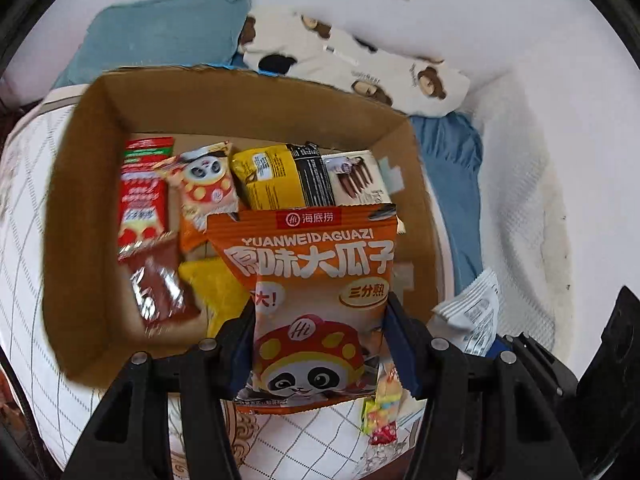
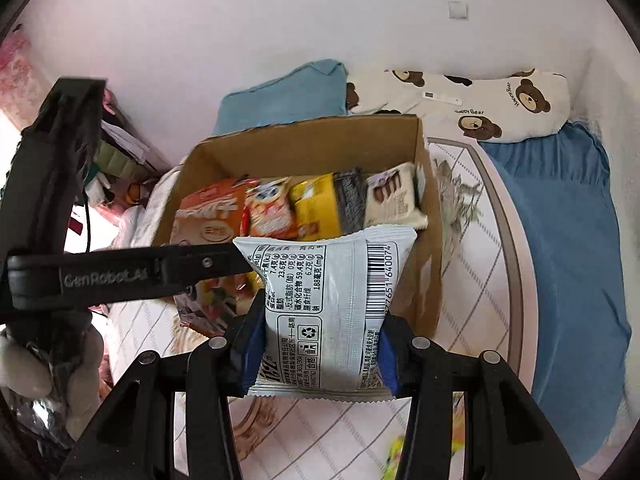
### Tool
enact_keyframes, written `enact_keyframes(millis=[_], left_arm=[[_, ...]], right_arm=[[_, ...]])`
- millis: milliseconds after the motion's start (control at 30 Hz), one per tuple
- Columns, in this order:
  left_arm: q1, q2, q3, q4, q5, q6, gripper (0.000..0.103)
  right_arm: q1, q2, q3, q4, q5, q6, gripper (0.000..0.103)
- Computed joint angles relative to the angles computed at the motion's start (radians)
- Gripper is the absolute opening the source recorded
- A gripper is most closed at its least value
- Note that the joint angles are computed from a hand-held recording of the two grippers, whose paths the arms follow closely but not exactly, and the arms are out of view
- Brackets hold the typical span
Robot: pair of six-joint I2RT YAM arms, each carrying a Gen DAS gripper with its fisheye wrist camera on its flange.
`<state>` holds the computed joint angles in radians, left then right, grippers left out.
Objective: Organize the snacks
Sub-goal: 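Carry both packets into the box and open both grippers, then lift both grippers away and move them toward the candy bags on the bed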
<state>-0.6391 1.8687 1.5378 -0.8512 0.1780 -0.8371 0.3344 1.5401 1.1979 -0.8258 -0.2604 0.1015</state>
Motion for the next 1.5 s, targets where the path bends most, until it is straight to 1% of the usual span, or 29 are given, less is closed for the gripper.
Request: enact_keyframes(millis=[100,200,300,433,467,500,533,567,667,733,833,933,1000,1133,1300,1333,1500], left_arm=[[0.042,0.125,0.129,-0.063,0.054,0.026,0.055],[0.062,0.216,0.234,-0.129,0.081,0.039,0.055],[0.067,0.264,0.26,-0.142,0.106,0.043,0.055],[0.064,0.308,0.285,-0.147,0.139,0.035,0.056],[0.064,0.314,0.284,-0.147,0.152,0.032,0.057],[0.062,0.339,0.314,-0.174,0.152,0.047,0.059],[0.06,0.35,0.333,-0.192,0.151,0.06,0.079],[0.058,0.353,0.34,-0.193,0.15,0.068,0.095],[0.051,0.347,0.346,-0.196,0.139,0.068,0.096],[0.051,0.331,0.337,-0.196,0.137,0.064,0.096],[0.046,0.3,0.327,-0.209,0.101,0.068,0.096],[0.034,0.246,0.29,-0.217,0.04,0.071,0.096],[0.021,0.201,0.257,-0.214,-0.019,0.065,0.096],[-0.002,0.091,0.165,-0.203,-0.157,0.044,0.096],[-0.048,-0.055,0.006,-0.179,-0.319,0.018,0.096],[-0.06,-0.055,-0.002,-0.175,-0.346,0.01,0.096],[-0.118,-0.156,-0.118,-0.177,-0.444,-0.037,0.096]], right_arm=[[0.006,0.144,0.055,0.026,0.018,-0.01,0.05],[0.001,0.268,0.086,0.066,0.023,-0.02,0.05],[0.003,0.304,0.079,0.074,0.031,-0.024,0.05],[-0.014,0.345,0.106,0.031,0.016,-0.04,0.051],[-0.017,0.357,0.114,0.016,0.009,-0.037,0.064],[-0.021,0.366,0.12,0.007,-0.014,-0.038,0.084],[-0.022,0.375,0.124,-0.008,-0.041,-0.042,0.089],[-0.016,0.372,0.123,-0.012,-0.032,-0.04,0.091],[0.012,0.361,0.121,-0.019,0.012,-0.044,0.097],[0.024,0.353,0.119,-0.025,0.037,-0.034,0.097],[0.031,0.337,0.114,-0.032,0.055,-0.026,0.097],[0.03,0.316,0.103,-0.04,0.067,-0.011,0.097],[0.027,0.296,0.09,-0.039,0.063,0.0,0.097],[0.034,0.238,0.057,-0.027,0.096,0.02,0.097],[0.068,0.147,-0.007,0.017,0.157,0.049,0.098],[0.076,0.132,-0.021,0.027,0.167,0.055,0.098],[0.111,0.073,-0.085,0.068,0.19,0.093,0.098]])
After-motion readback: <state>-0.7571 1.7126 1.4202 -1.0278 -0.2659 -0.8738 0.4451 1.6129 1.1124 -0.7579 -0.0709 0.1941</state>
